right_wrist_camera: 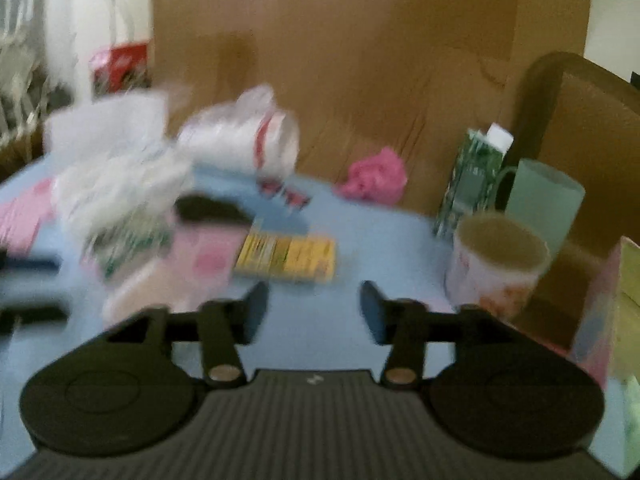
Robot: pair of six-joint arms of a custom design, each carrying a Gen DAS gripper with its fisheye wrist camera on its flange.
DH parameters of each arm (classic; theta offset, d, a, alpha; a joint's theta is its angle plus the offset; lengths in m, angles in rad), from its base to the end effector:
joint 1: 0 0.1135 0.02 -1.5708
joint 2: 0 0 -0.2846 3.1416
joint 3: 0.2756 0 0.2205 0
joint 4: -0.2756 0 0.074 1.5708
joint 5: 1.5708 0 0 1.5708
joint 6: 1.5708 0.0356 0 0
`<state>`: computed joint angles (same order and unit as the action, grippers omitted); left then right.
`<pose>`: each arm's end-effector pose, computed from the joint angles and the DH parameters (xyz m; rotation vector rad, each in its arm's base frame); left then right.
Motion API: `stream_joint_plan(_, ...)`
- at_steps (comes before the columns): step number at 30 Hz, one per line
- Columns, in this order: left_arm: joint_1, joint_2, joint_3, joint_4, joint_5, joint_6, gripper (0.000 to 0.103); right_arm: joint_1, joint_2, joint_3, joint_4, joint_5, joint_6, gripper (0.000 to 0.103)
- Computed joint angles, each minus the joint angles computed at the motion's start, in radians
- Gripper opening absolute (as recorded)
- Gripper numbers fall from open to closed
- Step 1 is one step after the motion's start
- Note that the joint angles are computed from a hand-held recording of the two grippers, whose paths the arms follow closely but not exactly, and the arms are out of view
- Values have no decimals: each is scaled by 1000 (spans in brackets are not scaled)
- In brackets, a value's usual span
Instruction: Organize soft objects
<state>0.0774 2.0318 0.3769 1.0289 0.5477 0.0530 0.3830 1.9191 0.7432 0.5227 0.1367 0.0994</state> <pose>0.2738 0.0026 0.0908 0.2780 2.1206 -0.5230 0.3180 0.1229 0.1418 -0.2392 2.2063 0.1142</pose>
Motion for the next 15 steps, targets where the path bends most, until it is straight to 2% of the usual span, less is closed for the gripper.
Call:
stream_joint_plan(6, 10, 2, 21, -37, 28, -7, 99, -64, 222, 389, -231, -61, 223, 57)
stream_joint_plan(9, 18, 4, 36, -64, 44, -10, 99, -73, 317, 537, -331, -66, 274, 57)
stream_joint_plan(12, 20, 4, 44, -77, 54, -13, 99, -79, 369, 624, -412, -85, 257, 58)
stream_joint_plan(15, 23, 4, 49, -86, 61, -15, 99, -52, 356, 587, -398, -56, 136, 58)
